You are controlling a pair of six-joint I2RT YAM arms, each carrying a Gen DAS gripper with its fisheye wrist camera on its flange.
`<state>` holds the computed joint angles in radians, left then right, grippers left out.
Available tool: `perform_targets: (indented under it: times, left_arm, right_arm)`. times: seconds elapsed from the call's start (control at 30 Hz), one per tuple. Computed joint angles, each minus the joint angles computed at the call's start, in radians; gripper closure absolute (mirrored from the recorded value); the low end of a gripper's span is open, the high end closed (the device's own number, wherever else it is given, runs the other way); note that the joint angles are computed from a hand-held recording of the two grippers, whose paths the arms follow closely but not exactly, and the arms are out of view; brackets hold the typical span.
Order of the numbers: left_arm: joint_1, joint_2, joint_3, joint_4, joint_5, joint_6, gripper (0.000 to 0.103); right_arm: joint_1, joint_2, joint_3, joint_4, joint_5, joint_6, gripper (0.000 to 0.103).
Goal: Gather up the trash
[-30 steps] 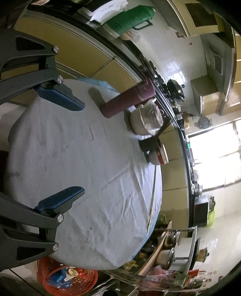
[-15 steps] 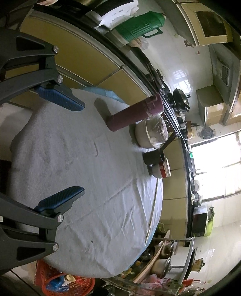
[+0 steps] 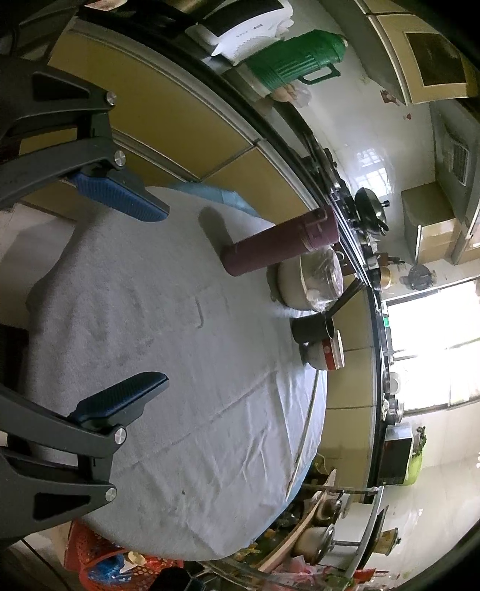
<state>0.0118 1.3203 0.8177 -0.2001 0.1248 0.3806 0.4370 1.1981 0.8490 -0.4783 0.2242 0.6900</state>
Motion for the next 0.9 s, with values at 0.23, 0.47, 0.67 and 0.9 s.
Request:
perform_targets:
  times: [0.23, 0.47, 0.67, 0.9]
  left_arm:
    - [0.025, -0.008, -0.002, 0.005, 0.018, 0.001, 0.019]
    - [0.036, -0.023, -0.007, 0.008, 0.027, 0.009, 0.019]
    - [0.059, -0.027, 0.001, 0.014, 0.038, -0.002, 0.019]
    - [0.077, -0.031, 0.005, 0.033, 0.039, -0.01, 0.019]
  right_arm:
    - [0.027, 0.019, 0.014, 0.001, 0.009, 0.006, 0.033]
    - [0.055, 0.031, 0.024, -0.01, 0.028, 0.013, 0.033]
    - [0.083, 0.037, 0.044, -0.014, 0.056, -0.004, 0.033]
    - [0.098, 0.036, 0.044, -0.018, 0.087, 0.003, 0.033]
